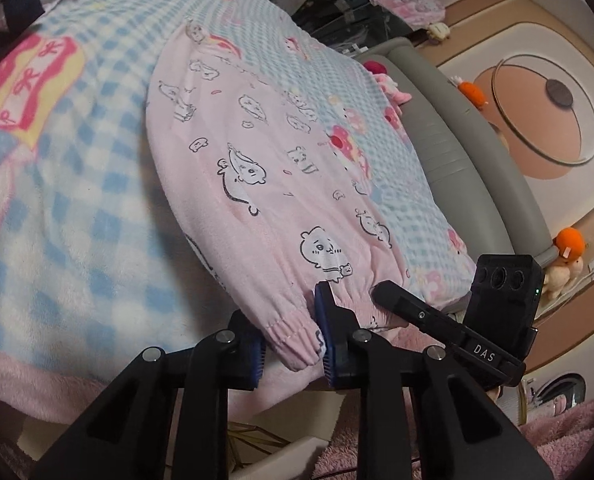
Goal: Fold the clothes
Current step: 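Close both grippers on the elastic leg cuffs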
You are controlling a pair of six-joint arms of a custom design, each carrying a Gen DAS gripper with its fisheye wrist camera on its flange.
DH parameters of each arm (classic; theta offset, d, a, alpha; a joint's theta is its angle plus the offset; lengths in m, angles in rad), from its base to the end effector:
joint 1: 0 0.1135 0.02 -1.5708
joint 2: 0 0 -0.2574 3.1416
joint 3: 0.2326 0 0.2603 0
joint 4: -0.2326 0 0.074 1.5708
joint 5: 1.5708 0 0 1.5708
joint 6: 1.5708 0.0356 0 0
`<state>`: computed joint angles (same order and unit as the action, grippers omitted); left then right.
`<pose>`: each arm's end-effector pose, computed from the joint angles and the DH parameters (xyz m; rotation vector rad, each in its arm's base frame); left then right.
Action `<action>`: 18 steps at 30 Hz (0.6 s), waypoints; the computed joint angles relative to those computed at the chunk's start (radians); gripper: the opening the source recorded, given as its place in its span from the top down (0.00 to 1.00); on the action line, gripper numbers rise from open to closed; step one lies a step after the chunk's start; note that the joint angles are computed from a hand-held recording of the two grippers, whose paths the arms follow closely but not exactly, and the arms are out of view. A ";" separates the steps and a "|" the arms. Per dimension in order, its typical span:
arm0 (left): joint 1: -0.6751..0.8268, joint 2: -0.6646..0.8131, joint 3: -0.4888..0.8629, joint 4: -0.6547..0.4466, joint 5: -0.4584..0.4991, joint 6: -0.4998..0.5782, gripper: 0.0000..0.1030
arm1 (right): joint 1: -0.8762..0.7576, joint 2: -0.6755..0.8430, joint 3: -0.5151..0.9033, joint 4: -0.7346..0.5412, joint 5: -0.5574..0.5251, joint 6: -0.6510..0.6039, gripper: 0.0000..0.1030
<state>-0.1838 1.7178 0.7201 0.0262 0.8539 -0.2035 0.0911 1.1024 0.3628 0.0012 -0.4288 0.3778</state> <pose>0.2904 -0.0813 0.1074 0.3199 2.4507 -1.2381 0.2078 0.0338 0.1452 0.1108 2.3354 0.7319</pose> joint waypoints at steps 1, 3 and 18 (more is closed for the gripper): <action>-0.001 -0.012 -0.004 -0.010 0.006 0.007 0.78 | -0.006 -0.022 -0.007 -0.011 -0.010 0.001 0.87; 0.001 -0.034 -0.009 -0.036 0.020 0.015 0.78 | -0.014 -0.066 -0.021 -0.035 -0.024 0.009 0.87; 0.042 -0.039 -0.025 -0.242 0.102 0.146 0.78 | -0.057 -0.200 -0.102 -0.187 -0.110 0.072 0.87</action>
<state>-0.1414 1.6784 0.6948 -0.2154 0.9555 -0.0576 0.0341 0.9027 0.2609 -0.1858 -0.5391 0.4495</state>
